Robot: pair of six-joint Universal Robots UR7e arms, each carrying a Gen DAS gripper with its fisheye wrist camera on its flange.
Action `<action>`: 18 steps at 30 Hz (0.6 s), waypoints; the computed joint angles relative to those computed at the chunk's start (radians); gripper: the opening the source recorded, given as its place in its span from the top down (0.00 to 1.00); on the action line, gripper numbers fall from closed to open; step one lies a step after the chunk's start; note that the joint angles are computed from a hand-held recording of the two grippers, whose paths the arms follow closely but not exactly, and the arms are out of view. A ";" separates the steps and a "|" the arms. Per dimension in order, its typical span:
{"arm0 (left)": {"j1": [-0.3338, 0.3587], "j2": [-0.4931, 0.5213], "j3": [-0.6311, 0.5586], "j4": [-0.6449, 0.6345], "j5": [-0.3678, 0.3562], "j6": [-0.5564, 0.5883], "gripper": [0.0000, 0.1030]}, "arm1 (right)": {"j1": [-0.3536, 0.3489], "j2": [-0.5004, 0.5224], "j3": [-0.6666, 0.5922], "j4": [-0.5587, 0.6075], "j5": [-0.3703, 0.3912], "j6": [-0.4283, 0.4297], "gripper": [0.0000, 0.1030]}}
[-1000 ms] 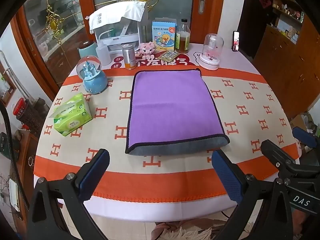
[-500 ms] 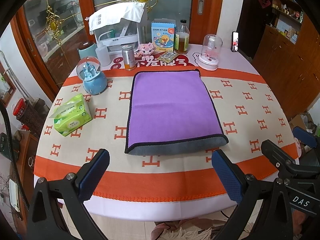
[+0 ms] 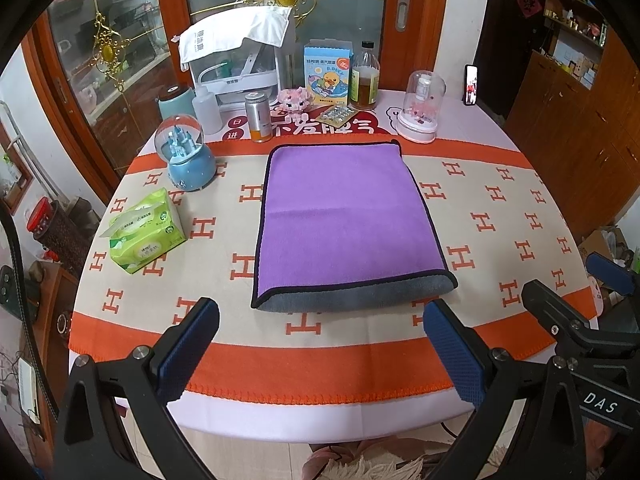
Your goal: Fold towel
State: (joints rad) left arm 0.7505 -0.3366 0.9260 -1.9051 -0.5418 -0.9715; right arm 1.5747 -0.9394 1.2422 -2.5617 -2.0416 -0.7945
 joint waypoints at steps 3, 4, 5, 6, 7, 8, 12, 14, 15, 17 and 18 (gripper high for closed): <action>0.000 0.000 -0.002 0.005 -0.001 -0.002 0.01 | -0.001 0.000 0.001 -0.003 0.001 -0.002 0.04; 0.000 0.000 -0.002 0.005 -0.001 -0.002 0.01 | -0.001 0.000 -0.001 -0.002 0.001 -0.002 0.04; 0.000 -0.001 -0.001 0.003 -0.002 -0.001 0.01 | -0.001 0.001 -0.002 0.000 0.001 -0.001 0.04; 0.001 -0.001 -0.001 0.003 -0.003 -0.001 0.01 | -0.001 0.000 -0.001 -0.001 0.002 0.000 0.04; 0.001 0.000 -0.004 0.006 -0.004 -0.001 0.01 | -0.001 0.000 -0.001 0.000 0.001 0.000 0.04; 0.001 0.000 -0.002 0.004 -0.004 0.000 0.01 | -0.001 0.001 -0.001 0.001 0.000 0.002 0.04; 0.002 -0.001 -0.001 0.005 -0.008 0.000 0.01 | -0.003 0.006 -0.008 0.007 -0.003 0.010 0.04; 0.003 -0.001 0.000 0.005 -0.009 0.000 0.01 | -0.004 0.008 -0.011 0.008 -0.004 0.010 0.04; 0.003 0.000 0.000 0.004 -0.008 0.000 0.01 | -0.004 0.008 -0.010 0.007 -0.003 0.009 0.04; 0.003 0.000 -0.001 0.005 -0.008 0.000 0.01 | -0.005 0.008 -0.009 0.006 -0.002 0.008 0.04; 0.003 0.000 -0.002 0.006 -0.008 0.000 0.01 | -0.004 0.007 -0.008 0.007 -0.003 0.010 0.04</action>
